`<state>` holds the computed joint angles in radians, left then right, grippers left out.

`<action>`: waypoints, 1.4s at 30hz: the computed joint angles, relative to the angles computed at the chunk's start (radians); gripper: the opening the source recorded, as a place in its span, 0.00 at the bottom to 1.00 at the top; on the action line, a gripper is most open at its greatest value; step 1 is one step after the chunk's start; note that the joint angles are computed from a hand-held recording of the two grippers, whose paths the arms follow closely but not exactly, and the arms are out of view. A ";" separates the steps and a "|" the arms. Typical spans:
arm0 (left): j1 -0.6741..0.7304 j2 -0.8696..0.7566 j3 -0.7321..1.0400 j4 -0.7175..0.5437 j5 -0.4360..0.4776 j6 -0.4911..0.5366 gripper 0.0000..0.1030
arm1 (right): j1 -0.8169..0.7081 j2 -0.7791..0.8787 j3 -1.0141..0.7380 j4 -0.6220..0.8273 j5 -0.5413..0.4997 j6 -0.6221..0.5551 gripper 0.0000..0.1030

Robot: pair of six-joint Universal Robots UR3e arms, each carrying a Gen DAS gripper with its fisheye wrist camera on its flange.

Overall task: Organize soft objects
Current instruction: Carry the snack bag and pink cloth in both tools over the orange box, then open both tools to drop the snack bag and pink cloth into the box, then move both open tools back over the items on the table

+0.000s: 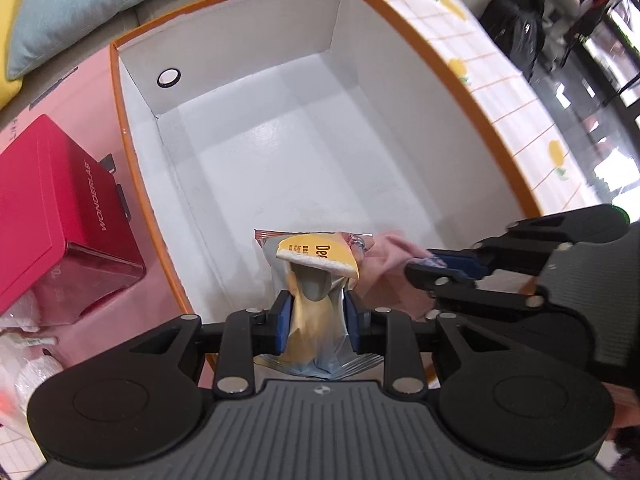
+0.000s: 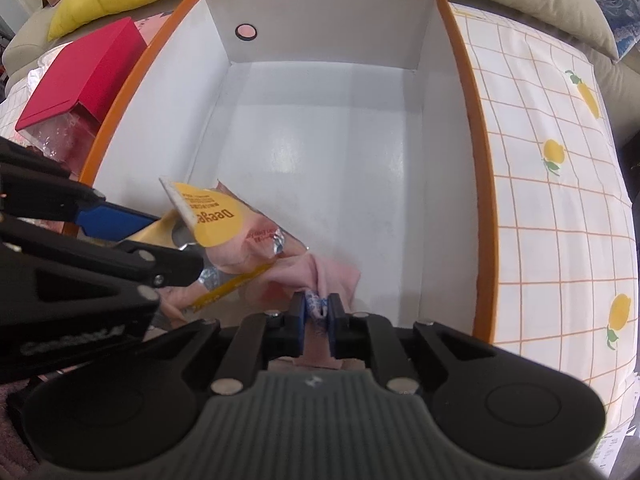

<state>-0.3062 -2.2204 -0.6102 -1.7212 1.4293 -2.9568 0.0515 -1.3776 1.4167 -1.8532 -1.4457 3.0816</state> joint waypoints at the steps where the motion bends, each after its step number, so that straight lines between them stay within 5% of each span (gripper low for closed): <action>1: -0.004 -0.012 0.019 -0.015 0.007 -0.005 0.33 | -0.001 0.001 -0.004 0.006 0.001 0.000 0.10; 3: -0.005 -0.028 0.046 -0.038 0.009 -0.012 0.35 | -0.001 0.000 -0.011 0.016 -0.006 -0.004 0.14; 6: 0.004 -0.023 0.042 -0.036 -0.005 -0.010 0.43 | 0.003 -0.022 0.004 0.015 -0.019 -0.013 0.36; 8: 0.017 0.014 -0.009 -0.004 -0.033 0.007 0.53 | 0.006 -0.041 0.015 0.009 -0.015 -0.026 0.41; 14: 0.079 0.171 -0.206 0.122 -0.141 0.051 0.55 | 0.035 -0.131 0.063 -0.051 -0.040 -0.012 0.55; 16: 0.110 0.277 -0.354 0.238 -0.192 0.081 0.55 | 0.050 -0.170 0.090 -0.093 -0.057 0.030 0.65; 27: 0.306 0.730 -0.878 0.544 -0.301 0.194 0.55 | 0.257 -0.262 0.154 -0.274 -0.225 0.415 0.73; 36: 0.639 1.078 -1.161 0.439 -0.391 0.318 0.55 | 0.478 -0.127 0.048 -0.296 -0.306 0.592 0.77; 42: 0.968 1.287 -1.271 0.222 -0.524 0.630 0.55 | 0.562 -0.041 -0.041 -0.289 -0.317 0.619 0.77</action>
<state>0.6619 -0.9334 -1.8809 -1.4989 0.9053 -2.3270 0.6134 -1.4182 1.3756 -2.1417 -1.7624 3.7001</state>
